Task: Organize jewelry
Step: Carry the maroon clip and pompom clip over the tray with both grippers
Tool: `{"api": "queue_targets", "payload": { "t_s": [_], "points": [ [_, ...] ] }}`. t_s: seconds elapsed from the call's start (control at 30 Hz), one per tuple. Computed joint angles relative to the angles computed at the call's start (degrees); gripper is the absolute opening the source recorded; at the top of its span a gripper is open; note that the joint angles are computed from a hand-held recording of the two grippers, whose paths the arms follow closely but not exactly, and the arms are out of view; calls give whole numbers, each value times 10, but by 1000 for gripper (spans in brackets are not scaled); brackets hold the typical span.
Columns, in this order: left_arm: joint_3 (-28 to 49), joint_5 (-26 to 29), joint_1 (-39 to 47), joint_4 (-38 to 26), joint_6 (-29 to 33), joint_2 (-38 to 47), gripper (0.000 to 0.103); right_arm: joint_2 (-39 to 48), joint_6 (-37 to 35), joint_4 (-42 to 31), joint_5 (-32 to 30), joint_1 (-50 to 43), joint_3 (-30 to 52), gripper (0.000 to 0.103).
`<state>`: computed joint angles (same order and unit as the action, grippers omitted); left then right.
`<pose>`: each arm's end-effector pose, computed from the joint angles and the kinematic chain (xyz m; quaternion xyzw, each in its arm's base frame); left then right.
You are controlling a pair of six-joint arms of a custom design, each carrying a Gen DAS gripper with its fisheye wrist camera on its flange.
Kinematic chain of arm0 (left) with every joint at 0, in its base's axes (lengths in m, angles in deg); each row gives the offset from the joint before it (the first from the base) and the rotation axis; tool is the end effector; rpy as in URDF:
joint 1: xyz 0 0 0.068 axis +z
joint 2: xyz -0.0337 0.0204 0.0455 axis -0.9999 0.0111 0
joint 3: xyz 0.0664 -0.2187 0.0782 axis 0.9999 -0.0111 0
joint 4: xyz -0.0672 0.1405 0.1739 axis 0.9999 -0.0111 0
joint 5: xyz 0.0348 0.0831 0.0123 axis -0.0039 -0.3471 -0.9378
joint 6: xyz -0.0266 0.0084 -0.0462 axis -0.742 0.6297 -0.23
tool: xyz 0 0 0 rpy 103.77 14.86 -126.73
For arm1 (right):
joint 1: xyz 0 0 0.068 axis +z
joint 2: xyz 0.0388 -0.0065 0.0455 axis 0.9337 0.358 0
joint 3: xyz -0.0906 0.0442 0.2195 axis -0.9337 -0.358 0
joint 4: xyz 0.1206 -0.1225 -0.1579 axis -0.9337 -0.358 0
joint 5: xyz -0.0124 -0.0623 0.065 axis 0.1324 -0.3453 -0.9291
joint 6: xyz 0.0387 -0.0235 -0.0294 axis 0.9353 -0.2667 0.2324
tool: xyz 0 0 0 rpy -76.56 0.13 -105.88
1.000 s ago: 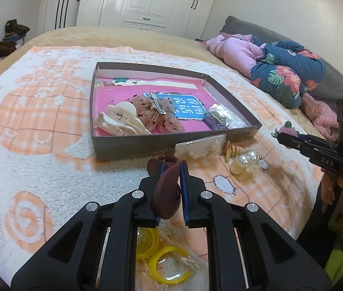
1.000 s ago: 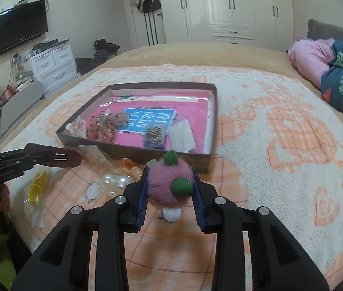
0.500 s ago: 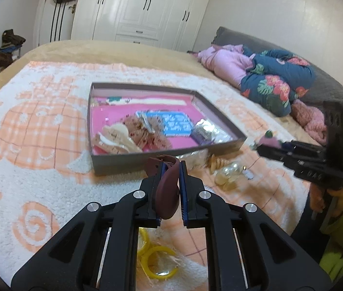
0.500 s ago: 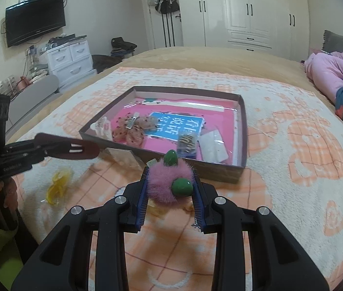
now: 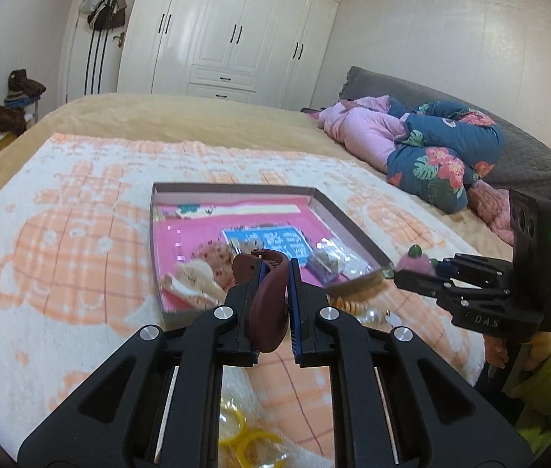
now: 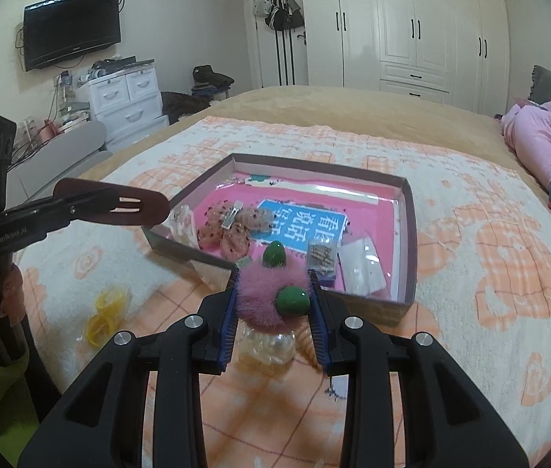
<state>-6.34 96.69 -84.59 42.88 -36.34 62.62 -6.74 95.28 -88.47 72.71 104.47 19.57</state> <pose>0.2704 -0.0041 0.2042 0.2832 0.8131 -0.2871 0.4199 0.1817 0.1132 0.1816 -0.0215 0.8950 0.0507 0.4426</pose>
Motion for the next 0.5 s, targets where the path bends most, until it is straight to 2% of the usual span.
{"api": "queue_targets", "payload": {
  "t_s": [0.5],
  "points": [
    [61, -39, -63, 65, -61, 70, 5, 20, -51, 23, -12, -88, 22, 31]
  ]
}}
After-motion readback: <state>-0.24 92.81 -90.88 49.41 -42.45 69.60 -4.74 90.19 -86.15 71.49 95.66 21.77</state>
